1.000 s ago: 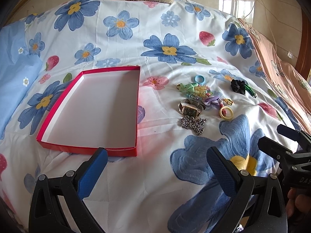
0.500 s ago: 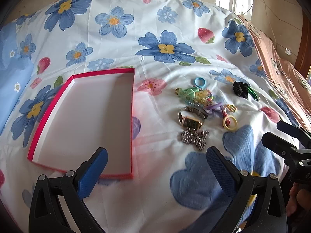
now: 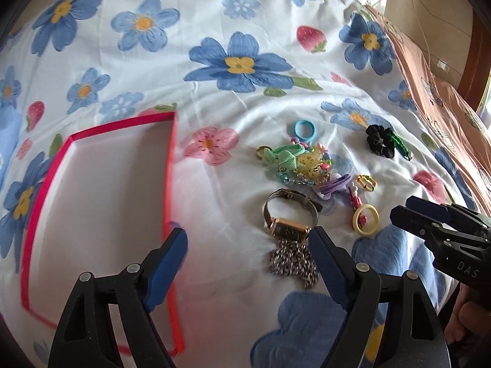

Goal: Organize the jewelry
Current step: 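Grasp the brown-strap watch with the left tool while the right tool grasps the yellow ring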

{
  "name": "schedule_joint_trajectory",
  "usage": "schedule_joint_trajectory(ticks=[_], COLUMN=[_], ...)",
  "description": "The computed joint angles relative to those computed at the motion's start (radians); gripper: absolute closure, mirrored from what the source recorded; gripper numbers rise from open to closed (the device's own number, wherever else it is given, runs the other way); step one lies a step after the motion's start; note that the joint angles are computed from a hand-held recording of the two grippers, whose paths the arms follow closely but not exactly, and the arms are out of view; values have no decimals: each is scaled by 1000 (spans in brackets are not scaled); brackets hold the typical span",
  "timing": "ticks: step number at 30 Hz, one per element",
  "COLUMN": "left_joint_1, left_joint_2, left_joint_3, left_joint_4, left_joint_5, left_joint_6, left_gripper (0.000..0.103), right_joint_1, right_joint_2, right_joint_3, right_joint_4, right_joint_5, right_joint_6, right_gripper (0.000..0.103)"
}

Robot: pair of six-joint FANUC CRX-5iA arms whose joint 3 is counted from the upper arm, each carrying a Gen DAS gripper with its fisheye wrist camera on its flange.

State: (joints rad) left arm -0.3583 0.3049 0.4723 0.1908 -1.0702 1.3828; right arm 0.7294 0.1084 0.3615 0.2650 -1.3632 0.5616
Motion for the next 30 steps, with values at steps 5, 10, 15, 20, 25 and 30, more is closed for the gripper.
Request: schedule_joint_trajectory(ticks=[5, 10, 15, 20, 25, 30], left_joint_1=[0, -6, -15, -26, -22, -1], left_joint_2=[133, 280, 374, 391, 329, 237], left_joint_3=[162, 367, 499, 513, 414, 273], left_joint_4=[15, 12, 21, 41, 59, 105], left_joint_5=[-101, -226, -313, -321, -259, -191], left_joint_6=[32, 53, 41, -3, -36, -55], left_gripper=[30, 46, 58, 90, 99, 99], right_joint_1=[-35, -60, -73, -75, -73, -62], right_joint_2=[18, 32, 44, 45, 39, 33], right_joint_3=[6, 14, 21, 17, 18, 27], right_joint_4=[-57, -100, -136, -142, -145, -129], right_joint_5=[-11, -12, -24, -33, -18, -8], right_joint_6=[30, 56, 77, 84, 82, 81], right_gripper=[69, 71, 78, 93, 100, 100])
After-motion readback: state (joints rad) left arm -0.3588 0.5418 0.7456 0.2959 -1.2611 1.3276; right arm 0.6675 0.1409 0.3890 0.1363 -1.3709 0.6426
